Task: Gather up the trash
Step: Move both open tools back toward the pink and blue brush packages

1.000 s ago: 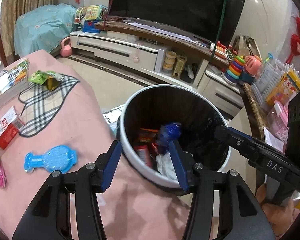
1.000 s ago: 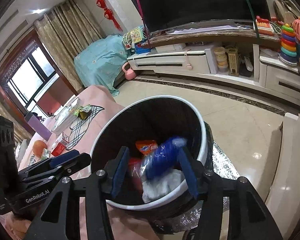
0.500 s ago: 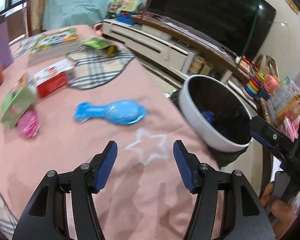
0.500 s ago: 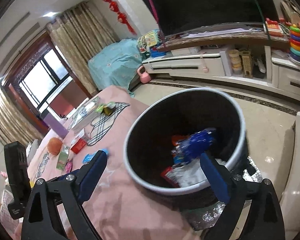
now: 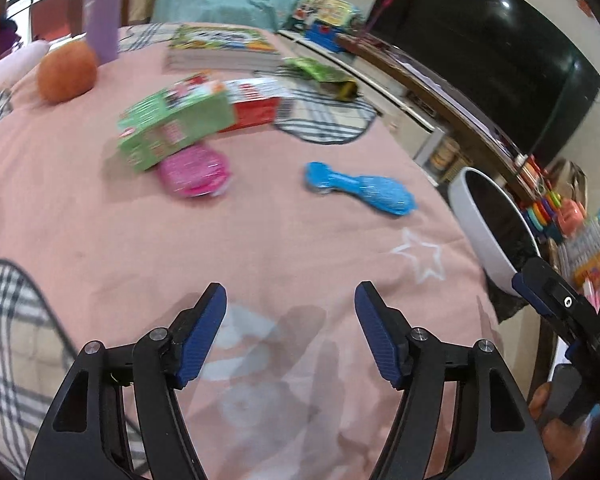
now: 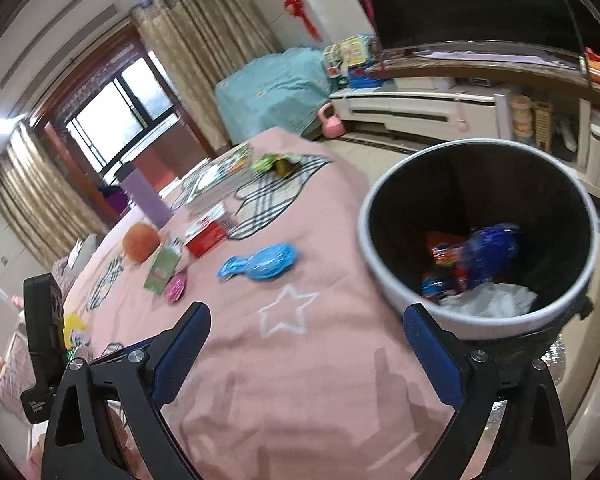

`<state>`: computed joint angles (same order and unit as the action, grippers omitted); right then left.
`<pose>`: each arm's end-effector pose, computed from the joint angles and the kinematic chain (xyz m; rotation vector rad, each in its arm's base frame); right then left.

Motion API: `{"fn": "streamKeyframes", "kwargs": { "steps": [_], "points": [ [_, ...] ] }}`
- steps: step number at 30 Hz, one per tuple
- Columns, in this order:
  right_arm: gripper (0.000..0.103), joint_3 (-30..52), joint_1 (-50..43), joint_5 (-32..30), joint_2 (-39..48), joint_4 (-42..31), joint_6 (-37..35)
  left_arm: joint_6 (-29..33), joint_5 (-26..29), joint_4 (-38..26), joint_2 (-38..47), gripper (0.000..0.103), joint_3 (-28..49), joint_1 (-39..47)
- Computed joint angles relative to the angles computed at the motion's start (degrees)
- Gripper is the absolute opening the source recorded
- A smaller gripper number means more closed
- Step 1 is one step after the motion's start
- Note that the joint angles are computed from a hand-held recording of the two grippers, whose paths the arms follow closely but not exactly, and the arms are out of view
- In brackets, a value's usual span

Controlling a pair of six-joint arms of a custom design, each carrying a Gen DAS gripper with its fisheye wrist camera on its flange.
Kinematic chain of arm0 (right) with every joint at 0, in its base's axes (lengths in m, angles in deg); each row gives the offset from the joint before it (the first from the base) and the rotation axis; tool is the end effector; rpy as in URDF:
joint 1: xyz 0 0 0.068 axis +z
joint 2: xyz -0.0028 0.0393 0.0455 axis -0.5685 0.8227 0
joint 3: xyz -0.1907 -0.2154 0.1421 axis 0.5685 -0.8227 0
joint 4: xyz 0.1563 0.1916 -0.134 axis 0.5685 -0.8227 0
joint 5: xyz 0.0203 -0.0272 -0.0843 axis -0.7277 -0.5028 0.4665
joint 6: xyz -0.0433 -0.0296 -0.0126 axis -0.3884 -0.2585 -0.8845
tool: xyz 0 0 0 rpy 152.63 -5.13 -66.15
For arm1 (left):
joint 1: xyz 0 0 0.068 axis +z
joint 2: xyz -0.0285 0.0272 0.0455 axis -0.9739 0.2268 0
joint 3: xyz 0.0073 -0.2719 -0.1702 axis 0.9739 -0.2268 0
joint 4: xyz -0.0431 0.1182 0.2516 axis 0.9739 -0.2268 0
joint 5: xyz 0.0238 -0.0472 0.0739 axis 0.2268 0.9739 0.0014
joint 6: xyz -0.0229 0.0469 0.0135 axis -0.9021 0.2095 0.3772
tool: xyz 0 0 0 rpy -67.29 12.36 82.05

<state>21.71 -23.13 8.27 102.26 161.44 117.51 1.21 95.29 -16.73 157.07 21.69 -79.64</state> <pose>0.2090 0.0376 0.0343 0.6113 2.1442 0.3416 0.3461 -0.0330 0.0265 0.5406 2.5037 -0.5549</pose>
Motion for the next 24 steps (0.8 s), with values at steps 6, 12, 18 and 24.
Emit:
{"fn": "streamKeyframes", "kwargs": {
  "steps": [6, 12, 18, 24],
  "points": [
    [0.098, 3.5, 3.7, 0.5, -1.4, -5.8, -0.3, 1.0, 0.4, -1.5, 1.5, 0.069, 1.9, 3.6],
    [0.098, 7.0, 5.4, 0.3, -1.9, -11.0, -1.7, 0.8, 0.5, -3.2, 2.8, 0.07, 4.2, 5.5],
    [0.098, 10.3, 5.4, -0.7, -2.2, -15.9, -3.6, -0.1, 0.0, -4.2, 3.6, 0.072, 6.2, 5.6],
    [0.098, 13.4, 5.3, -1.4, -2.7, -20.4, -6.1, -1.2, -0.7, -5.1, 4.5, 0.074, 8.9, 5.4]
  ]
}}
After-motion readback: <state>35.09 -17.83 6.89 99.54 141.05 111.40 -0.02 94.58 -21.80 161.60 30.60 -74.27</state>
